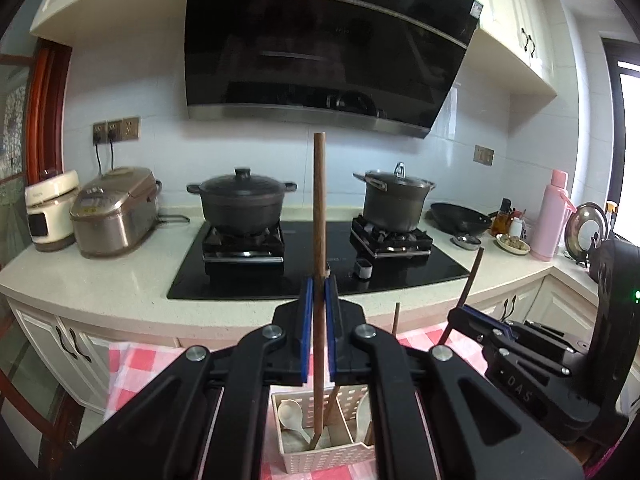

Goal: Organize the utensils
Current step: 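Lower the chopsticks into the caddy and open both tools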

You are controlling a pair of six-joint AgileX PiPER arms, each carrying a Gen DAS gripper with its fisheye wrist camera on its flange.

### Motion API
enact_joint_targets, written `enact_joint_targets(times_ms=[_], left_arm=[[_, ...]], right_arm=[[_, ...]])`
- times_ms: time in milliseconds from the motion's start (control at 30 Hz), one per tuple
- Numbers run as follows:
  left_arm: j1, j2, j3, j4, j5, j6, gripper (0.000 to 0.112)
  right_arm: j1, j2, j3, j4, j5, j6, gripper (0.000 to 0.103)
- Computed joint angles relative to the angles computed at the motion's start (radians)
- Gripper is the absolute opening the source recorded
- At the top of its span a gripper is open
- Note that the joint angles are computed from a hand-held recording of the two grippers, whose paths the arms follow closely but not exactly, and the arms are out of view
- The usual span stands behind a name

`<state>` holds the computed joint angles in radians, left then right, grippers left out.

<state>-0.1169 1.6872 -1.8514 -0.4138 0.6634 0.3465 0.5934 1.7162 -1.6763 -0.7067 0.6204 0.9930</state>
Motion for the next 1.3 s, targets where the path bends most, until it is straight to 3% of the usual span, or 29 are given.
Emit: enact_joint_targets(times_ms=[167,267,400,533,567,633,767,833,933,1033,1133,1233,1300], left_arm=[[0.007,0.077,-0.023,-0.047,0.078,0.044,0.006],[-0.009,0.104,-0.004,0.0,0.097,0.044,0.006],[0.001,0.144,0.019,0.003,0.115,0.045,0.006],[0.023,0.143,0.074,-0.017,0.082,0.064,0.01],[0.027,0.138,0.086,-0.019,0.074,0.066,0.013],[0.041,0.12,0.118,-0.032,0.05,0.072,0.03],[0.076,0.061,0.213,-0.077,-0.017,0.1,0.044],[0.091,0.025,0.267,-0.102,-0.055,0.123,0.059],[0.099,-0.057,0.4,-0.119,-0.16,0.154,0.078],[0.097,-0.13,0.524,-0.121,-0.249,0.183,0.09],[0.093,-0.201,0.653,-0.149,-0.336,0.242,0.098],[0.086,-0.262,0.771,-0.169,-0.408,0.293,0.098],[0.094,-0.301,0.849,-0.254,-0.439,0.391,0.098]], right_arm=[[-0.021,0.055,-0.038,0.145,0.031,-0.152,0.007],[-0.038,0.096,-0.067,0.219,0.055,-0.205,0.007],[-0.055,0.125,-0.054,0.233,0.039,-0.177,0.007],[-0.063,0.122,-0.022,0.223,0.014,-0.137,0.017],[-0.064,0.118,-0.013,0.221,0.005,-0.134,0.025],[-0.068,0.093,0.033,0.21,-0.034,-0.109,0.042],[-0.049,0.057,0.09,0.135,-0.055,-0.042,0.043],[-0.029,0.038,0.128,0.076,-0.054,0.013,0.043],[0.0,-0.001,0.219,-0.006,-0.082,0.112,0.043],[0.039,-0.031,0.305,-0.106,-0.096,0.238,0.043],[0.076,-0.054,0.384,-0.196,-0.113,0.365,0.043],[0.137,-0.075,0.467,-0.34,-0.095,0.546,0.043],[0.177,-0.085,0.521,-0.418,-0.078,0.653,0.043]])
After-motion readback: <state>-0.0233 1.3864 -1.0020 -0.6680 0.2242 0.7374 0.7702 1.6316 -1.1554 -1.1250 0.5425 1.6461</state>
